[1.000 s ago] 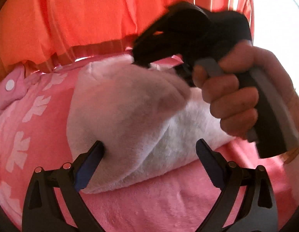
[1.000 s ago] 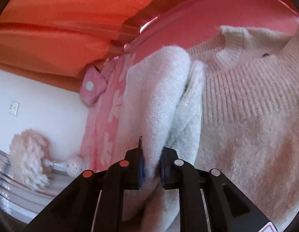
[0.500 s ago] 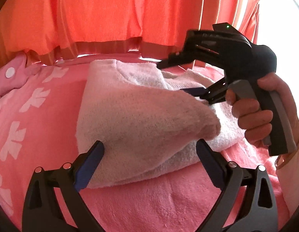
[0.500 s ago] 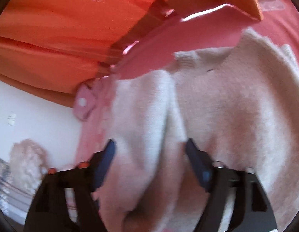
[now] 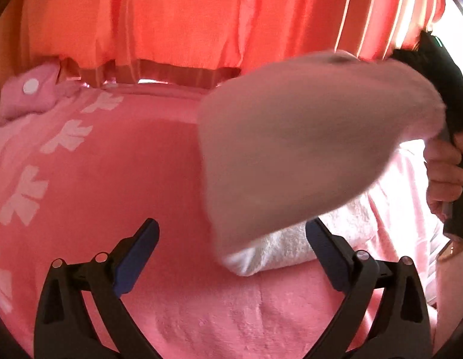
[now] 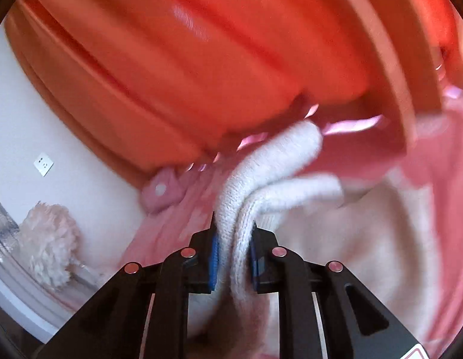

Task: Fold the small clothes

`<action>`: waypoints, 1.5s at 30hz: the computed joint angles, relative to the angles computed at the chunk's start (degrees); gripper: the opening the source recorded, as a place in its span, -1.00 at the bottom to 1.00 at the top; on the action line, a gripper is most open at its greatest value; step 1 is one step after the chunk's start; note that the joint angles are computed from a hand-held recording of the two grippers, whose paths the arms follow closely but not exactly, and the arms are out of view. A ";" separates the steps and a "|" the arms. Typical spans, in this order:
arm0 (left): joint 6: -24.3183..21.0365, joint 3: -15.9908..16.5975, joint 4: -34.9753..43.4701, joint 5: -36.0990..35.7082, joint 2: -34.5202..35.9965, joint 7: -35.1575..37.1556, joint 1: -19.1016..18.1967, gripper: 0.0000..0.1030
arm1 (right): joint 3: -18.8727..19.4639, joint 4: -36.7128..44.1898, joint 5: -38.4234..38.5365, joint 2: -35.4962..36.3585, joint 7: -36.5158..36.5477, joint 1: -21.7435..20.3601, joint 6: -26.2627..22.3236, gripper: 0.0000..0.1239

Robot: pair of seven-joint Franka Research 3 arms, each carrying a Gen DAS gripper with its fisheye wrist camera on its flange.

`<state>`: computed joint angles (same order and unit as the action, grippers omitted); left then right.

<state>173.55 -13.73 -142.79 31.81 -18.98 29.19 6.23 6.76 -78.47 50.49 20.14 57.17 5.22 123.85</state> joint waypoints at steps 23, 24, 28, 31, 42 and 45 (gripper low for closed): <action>-17.98 5.96 8.60 -13.17 8.82 15.54 -11.27 -0.12 | -8.12 -13.68 -5.46 -5.37 3.52 0.84 -7.43 -0.78; -17.15 6.97 7.85 -17.48 8.05 18.26 -12.18 -0.33 | -8.09 -15.57 -3.04 -7.49 0.92 0.42 -6.21 -0.78; -19.06 6.05 7.63 -18.72 7.06 18.69 -11.54 -0.38 | -9.54 -21.58 -2.88 -13.41 -4.69 1.50 -2.68 -0.80; -18.68 5.49 7.51 -18.23 8.10 17.53 -10.83 -0.36 | -8.69 -20.76 -17.13 -7.71 2.58 1.90 -2.76 -0.82; -23.93 2.24 7.55 -12.17 -0.92 13.57 -10.33 0.55 | -11.16 -19.97 -10.33 -11.65 1.26 2.14 -0.96 -0.07; -23.76 1.19 11.48 -8.27 1.53 10.37 -9.02 0.72 | -10.51 -14.35 -11.32 -6.63 2.79 2.89 -0.52 0.09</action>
<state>149.79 -12.54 -131.32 23.54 -17.46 39.56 -2.79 -3.75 -92.82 39.17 13.51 59.95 8.11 123.34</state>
